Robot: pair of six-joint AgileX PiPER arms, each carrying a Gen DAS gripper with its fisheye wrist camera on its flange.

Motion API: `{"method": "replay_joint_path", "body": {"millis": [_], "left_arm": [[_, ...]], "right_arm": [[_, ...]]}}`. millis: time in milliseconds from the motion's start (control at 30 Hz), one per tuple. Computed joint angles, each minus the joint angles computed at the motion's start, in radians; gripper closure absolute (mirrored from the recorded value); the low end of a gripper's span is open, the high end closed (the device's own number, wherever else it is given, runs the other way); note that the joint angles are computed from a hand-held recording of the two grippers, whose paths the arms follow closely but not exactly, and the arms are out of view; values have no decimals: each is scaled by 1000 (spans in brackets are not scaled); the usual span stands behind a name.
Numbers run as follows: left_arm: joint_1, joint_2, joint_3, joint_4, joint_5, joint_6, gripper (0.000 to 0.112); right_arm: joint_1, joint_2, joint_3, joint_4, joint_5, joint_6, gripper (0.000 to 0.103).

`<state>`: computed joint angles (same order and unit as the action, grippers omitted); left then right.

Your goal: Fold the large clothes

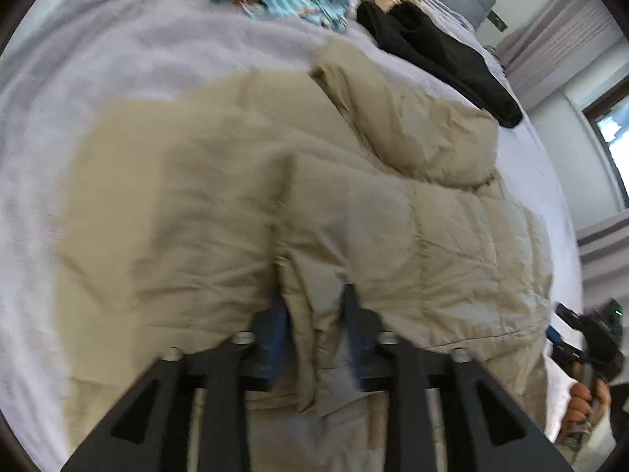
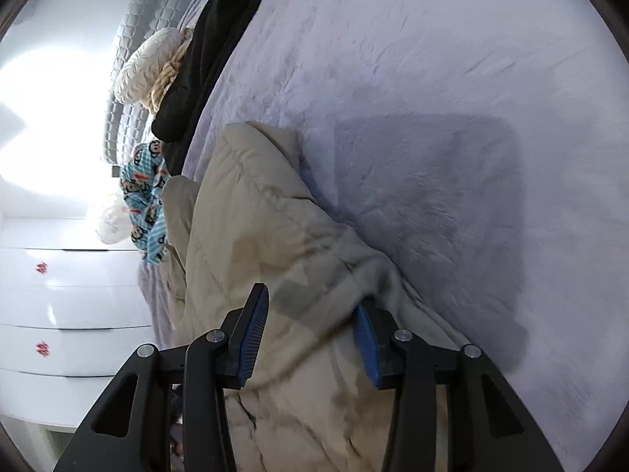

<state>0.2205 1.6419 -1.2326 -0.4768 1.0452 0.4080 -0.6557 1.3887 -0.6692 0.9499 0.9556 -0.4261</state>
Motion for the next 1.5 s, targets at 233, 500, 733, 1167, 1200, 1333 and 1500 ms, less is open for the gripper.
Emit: {"method": "replay_joint_path", "body": {"millis": [233, 500, 733, 1167, 1200, 1333, 1500], "left_arm": [[86, -59, -54, -32, 45, 82, 57], [-150, -82, 30, 39, -113, 82, 58], [-192, 46, 32, 45, -243, 61, 58], [-172, -133, 132, 153, -223, -21, 58], [-159, -155, 152, 158, -216, -24, 58], [-136, -161, 208, 192, -218, -49, 58], [-161, -174, 292, 230, -296, -72, 58]], "right_arm": [[-14, -153, -82, -190, 0, 150, 71], [296, -3, -265, -382, -119, 191, 90], [375, 173, -286, -506, -232, 192, 99], [428, 7, -175, -714, -283, 345, 95], [437, -26, -159, -739, -277, 368, 95], [486, -178, -81, -830, -241, 452, 95], [516, -191, -29, -866, -246, 462, 95]]}}
